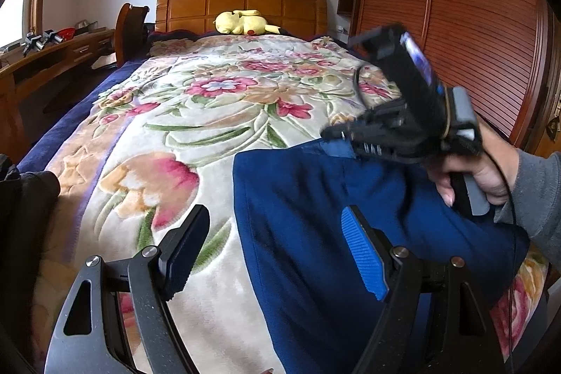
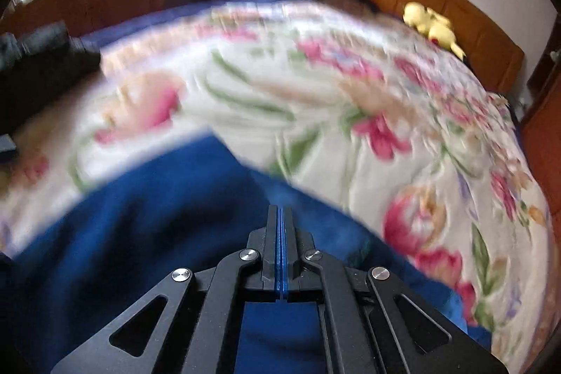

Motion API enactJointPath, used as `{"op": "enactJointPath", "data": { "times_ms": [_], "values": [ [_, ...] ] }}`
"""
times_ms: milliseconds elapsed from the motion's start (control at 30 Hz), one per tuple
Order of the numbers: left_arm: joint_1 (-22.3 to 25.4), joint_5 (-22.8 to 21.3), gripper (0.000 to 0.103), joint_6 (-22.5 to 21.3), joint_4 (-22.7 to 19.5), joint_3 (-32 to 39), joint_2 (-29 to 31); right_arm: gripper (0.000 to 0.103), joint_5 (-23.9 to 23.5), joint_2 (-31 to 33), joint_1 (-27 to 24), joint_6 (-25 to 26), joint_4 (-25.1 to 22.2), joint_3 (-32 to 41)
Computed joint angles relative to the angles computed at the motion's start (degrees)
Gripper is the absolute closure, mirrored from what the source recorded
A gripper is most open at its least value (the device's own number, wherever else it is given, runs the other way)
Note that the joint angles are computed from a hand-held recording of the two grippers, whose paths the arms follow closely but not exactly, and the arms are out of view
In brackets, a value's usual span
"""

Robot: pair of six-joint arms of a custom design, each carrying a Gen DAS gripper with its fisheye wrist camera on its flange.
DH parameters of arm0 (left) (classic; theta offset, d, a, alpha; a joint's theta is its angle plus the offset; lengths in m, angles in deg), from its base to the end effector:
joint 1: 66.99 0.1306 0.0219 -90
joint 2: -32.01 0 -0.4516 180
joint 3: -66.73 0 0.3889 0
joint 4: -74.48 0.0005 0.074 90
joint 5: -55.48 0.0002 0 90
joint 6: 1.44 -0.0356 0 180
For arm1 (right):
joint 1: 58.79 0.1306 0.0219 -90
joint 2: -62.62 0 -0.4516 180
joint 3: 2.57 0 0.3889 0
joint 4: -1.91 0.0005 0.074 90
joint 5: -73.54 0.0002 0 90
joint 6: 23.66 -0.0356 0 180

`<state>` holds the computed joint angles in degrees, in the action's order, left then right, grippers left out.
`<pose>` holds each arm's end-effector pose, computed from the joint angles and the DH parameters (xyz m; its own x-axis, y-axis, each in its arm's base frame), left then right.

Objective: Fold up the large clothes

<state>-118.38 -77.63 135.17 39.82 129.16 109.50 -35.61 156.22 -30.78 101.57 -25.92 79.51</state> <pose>0.2458 -0.2697 0.3940 -0.5412 -0.1724 -0.8230 -0.1435 0.9833 -0.1117 0.4489 0.2515 0.4352 -0.0721 -0.6556 -0.7516 -0.8682 0.4122 -0.2762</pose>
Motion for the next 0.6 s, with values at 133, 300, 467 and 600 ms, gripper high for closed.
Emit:
{"op": "enactJointPath", "data": {
  "times_ms": [133,300,467,600],
  "values": [
    [-0.39,-0.66,0.025,-0.12,0.28,0.16,-0.19,0.103,-0.86,-0.97,-1.49,-3.7,0.84,0.81],
    [-0.94,-0.68,0.025,-1.21,1.44,0.64,0.09,0.082,-1.03,-2.94,-7.61,-3.02,-0.77,1.43],
    [-1.85,-0.24,0.025,-2.59,2.89,1.48,0.48,0.068,2.68,-2.02,-16.43,-2.5,-1.33,2.75],
    [-2.87,0.95,0.024,-4.37,5.42,2.29,1.37,0.068,5.12,2.91,-21.71,-2.88,-7.5,6.71]
  ]
}}
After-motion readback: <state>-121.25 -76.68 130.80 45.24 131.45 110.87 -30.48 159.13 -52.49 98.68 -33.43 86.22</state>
